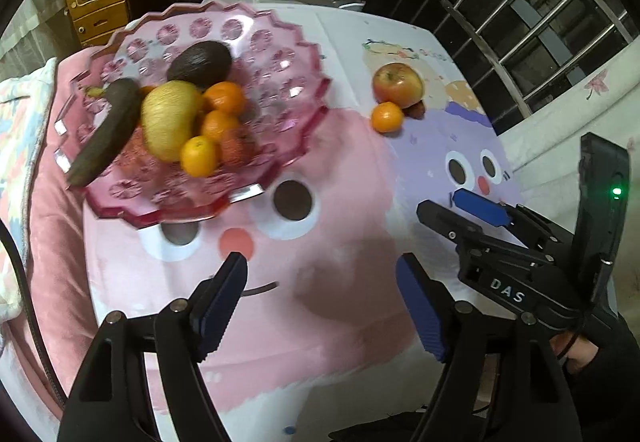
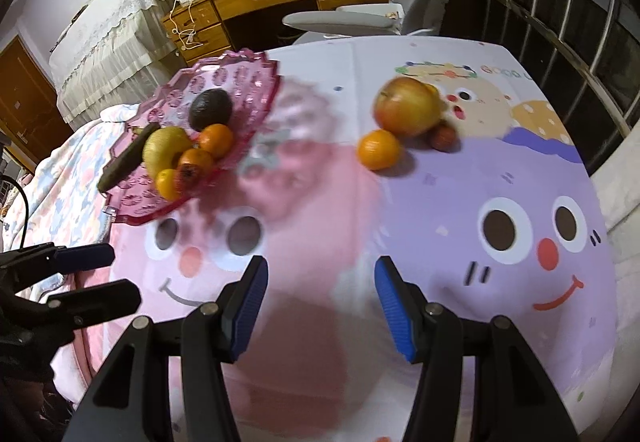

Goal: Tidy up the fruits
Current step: 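Move left tool toward the red apple while right tool moves toward another date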

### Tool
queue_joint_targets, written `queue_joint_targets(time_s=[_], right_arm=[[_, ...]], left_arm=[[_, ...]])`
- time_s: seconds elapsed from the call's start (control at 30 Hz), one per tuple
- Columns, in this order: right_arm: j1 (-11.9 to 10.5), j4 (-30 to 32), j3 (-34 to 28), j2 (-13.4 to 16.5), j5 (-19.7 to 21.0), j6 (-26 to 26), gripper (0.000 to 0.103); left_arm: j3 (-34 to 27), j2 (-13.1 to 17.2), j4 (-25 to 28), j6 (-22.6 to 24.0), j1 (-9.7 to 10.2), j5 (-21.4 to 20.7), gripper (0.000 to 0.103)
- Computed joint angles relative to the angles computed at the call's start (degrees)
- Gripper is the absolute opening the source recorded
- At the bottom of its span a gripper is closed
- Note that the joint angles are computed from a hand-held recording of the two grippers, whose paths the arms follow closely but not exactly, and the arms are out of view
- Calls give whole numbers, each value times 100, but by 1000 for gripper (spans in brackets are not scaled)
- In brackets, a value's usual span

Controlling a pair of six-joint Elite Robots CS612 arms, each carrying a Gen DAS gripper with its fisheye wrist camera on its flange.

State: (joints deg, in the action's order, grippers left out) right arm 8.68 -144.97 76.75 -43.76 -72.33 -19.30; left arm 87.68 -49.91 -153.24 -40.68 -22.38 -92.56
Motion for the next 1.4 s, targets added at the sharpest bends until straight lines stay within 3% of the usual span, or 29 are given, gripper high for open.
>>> queue_joint_targets(time_s=[0.33,0.53,1.0,1.4], right_arm=[[-279,455,-561,315,52,-569,57],[-364,435,-880,531,89,-1121,60],[-458,-7,-1754,1207,411,-2209,60],[-461,206,-2251,1590,793,-2671,60]], left_arm=[[-962,478,558,-100,-128,174,83],[-1763,859,1046,186,-145,382,90],[-4241,2159,2906,969,-85,767,91],[-5403,2894,3845,1034,-34,883,91]])
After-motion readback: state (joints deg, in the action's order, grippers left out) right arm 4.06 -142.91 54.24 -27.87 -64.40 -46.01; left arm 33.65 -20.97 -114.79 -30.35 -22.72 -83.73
